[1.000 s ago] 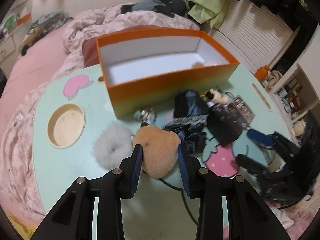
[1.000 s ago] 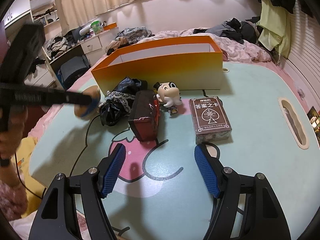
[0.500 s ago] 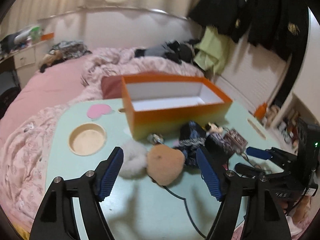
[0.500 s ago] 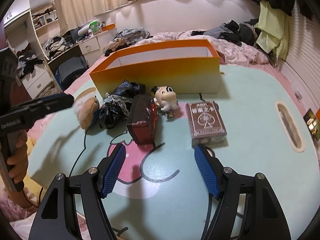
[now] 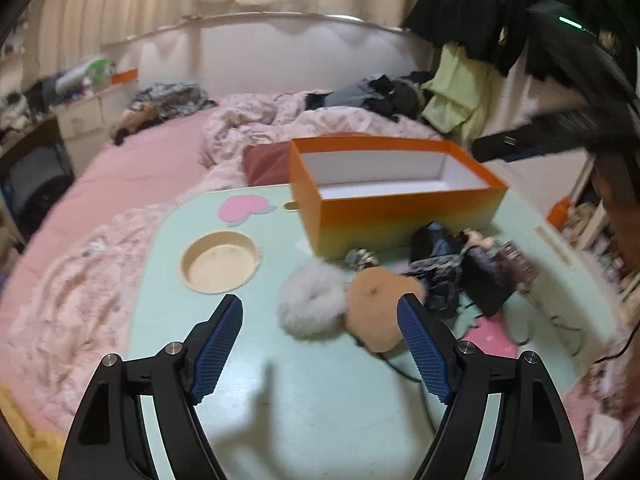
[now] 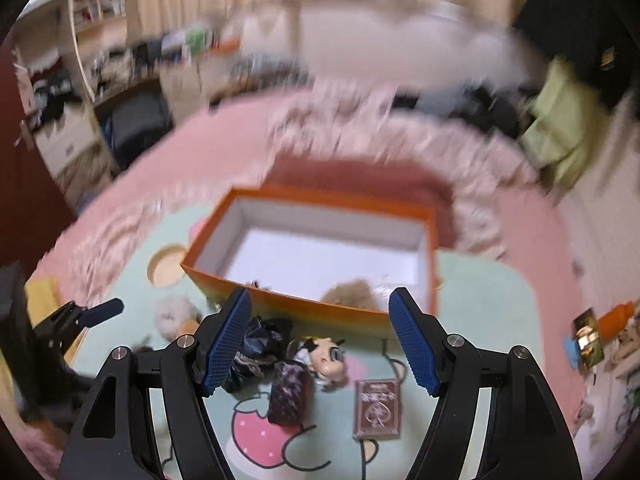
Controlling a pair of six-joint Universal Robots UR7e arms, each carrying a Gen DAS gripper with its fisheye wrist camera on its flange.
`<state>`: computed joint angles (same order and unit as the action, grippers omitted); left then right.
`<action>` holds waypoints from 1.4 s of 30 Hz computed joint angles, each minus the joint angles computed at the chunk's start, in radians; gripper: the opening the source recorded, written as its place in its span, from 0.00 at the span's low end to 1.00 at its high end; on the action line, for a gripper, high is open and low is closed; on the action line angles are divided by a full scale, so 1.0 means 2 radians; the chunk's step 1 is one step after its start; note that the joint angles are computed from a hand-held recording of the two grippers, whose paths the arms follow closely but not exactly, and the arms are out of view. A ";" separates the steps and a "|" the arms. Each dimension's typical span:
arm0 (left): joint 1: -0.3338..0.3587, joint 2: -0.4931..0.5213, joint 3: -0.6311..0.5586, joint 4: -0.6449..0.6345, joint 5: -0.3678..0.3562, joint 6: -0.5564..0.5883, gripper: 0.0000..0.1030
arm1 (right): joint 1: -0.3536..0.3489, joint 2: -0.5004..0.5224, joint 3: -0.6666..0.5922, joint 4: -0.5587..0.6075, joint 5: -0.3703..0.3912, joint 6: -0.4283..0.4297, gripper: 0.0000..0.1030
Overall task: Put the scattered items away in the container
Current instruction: 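Lift the brown plush out of the box, set it beside the white pompom, then reach into the box and grasp the beige fluffy plush with the right gripper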
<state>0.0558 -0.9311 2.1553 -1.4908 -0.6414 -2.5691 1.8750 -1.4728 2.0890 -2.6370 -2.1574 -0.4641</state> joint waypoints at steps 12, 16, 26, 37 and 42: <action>0.005 0.021 -0.016 0.013 -0.007 0.025 0.77 | -0.020 0.120 -0.099 0.106 -0.107 0.078 0.69; 0.006 0.019 -0.014 0.008 -0.009 0.022 0.77 | -0.022 0.127 -0.096 0.096 -0.121 0.073 0.69; 0.006 0.017 -0.007 -0.008 -0.005 0.026 0.77 | -0.021 0.132 -0.103 0.122 -0.130 0.092 0.69; 0.004 0.008 0.012 -0.049 0.005 0.043 0.77 | -0.026 0.163 -0.187 0.294 -0.142 0.176 0.52; -0.001 0.006 0.011 -0.032 0.003 0.021 0.77 | -0.027 0.175 -0.176 0.279 -0.181 0.170 0.50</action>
